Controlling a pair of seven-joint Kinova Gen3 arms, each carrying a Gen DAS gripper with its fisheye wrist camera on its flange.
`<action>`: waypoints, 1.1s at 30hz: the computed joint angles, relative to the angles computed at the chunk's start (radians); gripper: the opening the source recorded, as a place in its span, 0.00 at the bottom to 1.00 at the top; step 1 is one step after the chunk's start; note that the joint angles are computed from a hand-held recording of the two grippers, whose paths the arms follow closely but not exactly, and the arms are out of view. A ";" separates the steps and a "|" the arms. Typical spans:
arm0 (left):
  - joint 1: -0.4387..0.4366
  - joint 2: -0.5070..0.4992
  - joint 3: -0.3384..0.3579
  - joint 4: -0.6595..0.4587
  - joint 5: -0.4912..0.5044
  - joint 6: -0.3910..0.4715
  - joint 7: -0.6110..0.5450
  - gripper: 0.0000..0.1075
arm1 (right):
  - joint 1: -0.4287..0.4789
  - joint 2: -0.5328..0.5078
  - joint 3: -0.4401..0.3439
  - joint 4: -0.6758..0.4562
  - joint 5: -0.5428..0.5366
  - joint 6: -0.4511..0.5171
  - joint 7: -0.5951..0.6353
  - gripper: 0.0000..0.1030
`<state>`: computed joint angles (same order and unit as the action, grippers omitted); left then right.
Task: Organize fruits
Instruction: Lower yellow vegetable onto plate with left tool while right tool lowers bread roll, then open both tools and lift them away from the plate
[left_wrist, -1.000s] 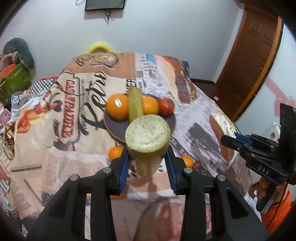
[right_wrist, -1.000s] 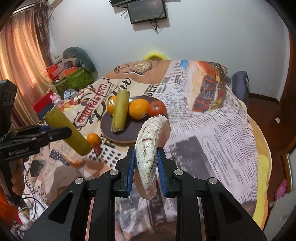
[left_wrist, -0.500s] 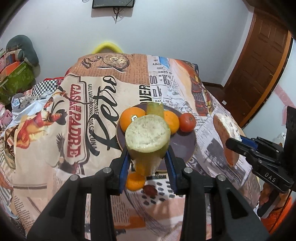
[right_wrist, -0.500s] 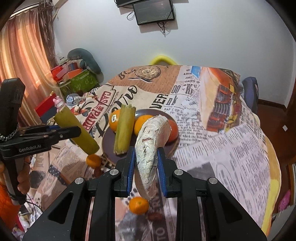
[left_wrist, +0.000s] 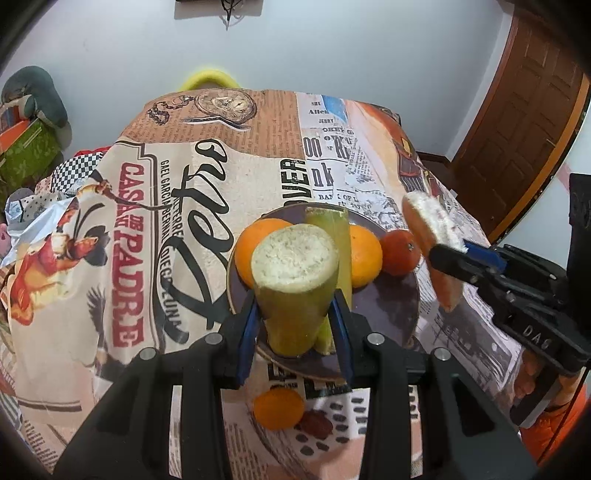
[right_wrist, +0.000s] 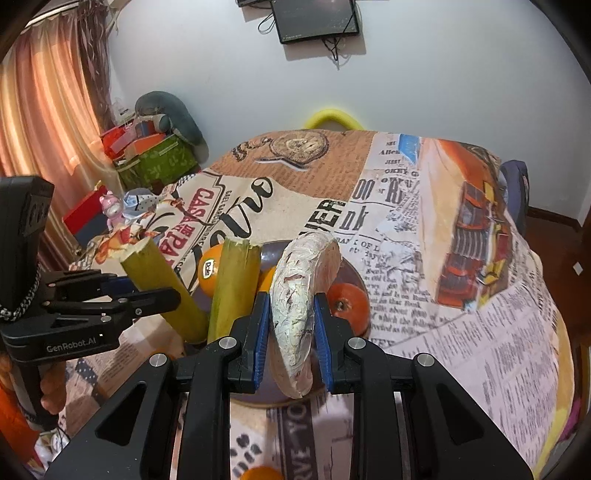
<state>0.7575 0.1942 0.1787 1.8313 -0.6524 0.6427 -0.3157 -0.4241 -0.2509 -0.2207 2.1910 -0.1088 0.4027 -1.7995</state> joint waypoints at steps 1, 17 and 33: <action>-0.004 0.005 0.000 -0.004 0.002 -0.001 -0.006 0.34 | -0.010 0.008 0.011 0.002 -0.008 -0.004 0.013 0.21; 0.048 0.072 -0.052 -0.050 -0.063 0.017 0.060 0.35 | -0.042 0.077 0.033 0.012 -0.053 -0.008 0.069 0.23; 0.079 -0.009 -0.011 0.006 -0.077 0.051 0.148 0.61 | 0.045 -0.077 -0.136 0.020 0.122 0.074 -0.198 0.45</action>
<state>0.8362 0.1856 0.1674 1.8378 -0.7293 0.6934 -0.1676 -0.3791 -0.3276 -0.3572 2.2110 0.0129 0.4764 -1.9974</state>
